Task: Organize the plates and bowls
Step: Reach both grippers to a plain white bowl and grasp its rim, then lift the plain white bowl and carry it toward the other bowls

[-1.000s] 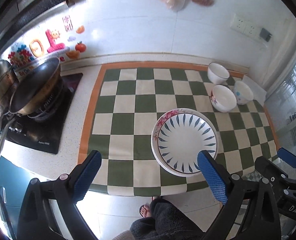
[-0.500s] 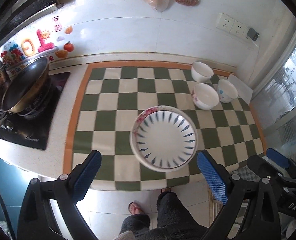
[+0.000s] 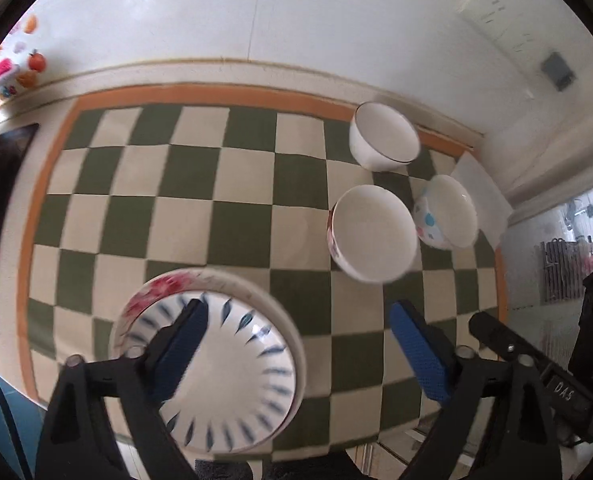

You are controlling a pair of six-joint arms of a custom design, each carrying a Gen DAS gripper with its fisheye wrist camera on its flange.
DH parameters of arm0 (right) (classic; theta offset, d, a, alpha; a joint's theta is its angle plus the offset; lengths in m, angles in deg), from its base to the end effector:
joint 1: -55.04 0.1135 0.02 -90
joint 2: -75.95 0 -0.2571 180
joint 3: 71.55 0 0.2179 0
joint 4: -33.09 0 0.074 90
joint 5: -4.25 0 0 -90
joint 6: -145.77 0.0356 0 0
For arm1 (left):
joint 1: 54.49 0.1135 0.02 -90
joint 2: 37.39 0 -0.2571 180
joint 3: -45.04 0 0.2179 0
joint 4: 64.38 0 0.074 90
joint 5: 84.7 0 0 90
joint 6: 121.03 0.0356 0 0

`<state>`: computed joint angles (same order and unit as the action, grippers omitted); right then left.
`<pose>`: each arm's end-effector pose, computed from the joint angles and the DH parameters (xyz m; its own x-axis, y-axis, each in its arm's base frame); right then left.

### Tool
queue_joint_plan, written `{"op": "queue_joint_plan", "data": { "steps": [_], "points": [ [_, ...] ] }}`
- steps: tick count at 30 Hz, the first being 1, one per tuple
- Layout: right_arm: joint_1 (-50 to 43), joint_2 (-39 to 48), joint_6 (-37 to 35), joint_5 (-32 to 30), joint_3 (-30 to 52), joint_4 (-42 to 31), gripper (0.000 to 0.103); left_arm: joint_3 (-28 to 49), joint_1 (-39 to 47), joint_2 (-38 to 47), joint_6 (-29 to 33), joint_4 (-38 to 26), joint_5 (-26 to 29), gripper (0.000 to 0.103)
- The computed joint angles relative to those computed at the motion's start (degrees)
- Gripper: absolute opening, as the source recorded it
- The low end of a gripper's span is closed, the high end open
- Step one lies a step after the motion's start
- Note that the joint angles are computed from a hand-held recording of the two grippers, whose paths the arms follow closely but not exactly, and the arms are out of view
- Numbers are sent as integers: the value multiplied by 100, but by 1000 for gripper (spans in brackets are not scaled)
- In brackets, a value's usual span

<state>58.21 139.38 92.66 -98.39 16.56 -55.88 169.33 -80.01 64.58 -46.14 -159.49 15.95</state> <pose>0.1495 0.0161 0.3365 -0.8088 0.5418 -0.2286 0.4211 0.8049 0.4181 0.2743 -0.1383 0.3437 -0.9555 0.1723 -0.2396 0.2317 0.9408 -0.2476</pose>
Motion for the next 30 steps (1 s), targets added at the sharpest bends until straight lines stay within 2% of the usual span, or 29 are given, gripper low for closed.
{"op": "queue_joint_plan", "data": {
  "steps": [2,3,5,6,8,10,12,14,17,23,30],
  "points": [
    [-826,642,-879,-471,-293,434,92,464,-147,777,-217,85,68,73],
    [-1078,1044,-1218,-614,-361,646,90,581,-185,990,-270,116,72,64],
    [-1366,1771,-1670,-815,-398,1039,83,1099,-274,1636,-379,8,137,57],
    [-1445,2138,-1849,-837,-354,1183,81,1295,-311,1889,-423,-20,152,50],
    [-1527,2644,-2046,-913,-273,1392,70,1777,-373,2435,-483,-180,213,47],
    [-1582,3122,-2198,-981,-183,1572,63,2128,-415,2802,-478,-303,268,38],
    [-1583,3503,-2315,-979,-86,1693,49,2412,-429,3085,-498,-441,339,31],
    [-1586,3654,-2376,-1031,-93,1777,30,2481,-437,3247,-543,-424,449,23],
    [-1585,3834,-2431,-1038,-66,1869,15,2576,-478,3364,-549,-446,407,19],
    [-1573,3951,-2513,-946,-26,1946,14,2413,-538,3251,-543,-376,316,19],
    [-1308,3647,-2375,-822,-58,1840,14,1887,-635,2689,-412,-304,132,19]
  ]
}}
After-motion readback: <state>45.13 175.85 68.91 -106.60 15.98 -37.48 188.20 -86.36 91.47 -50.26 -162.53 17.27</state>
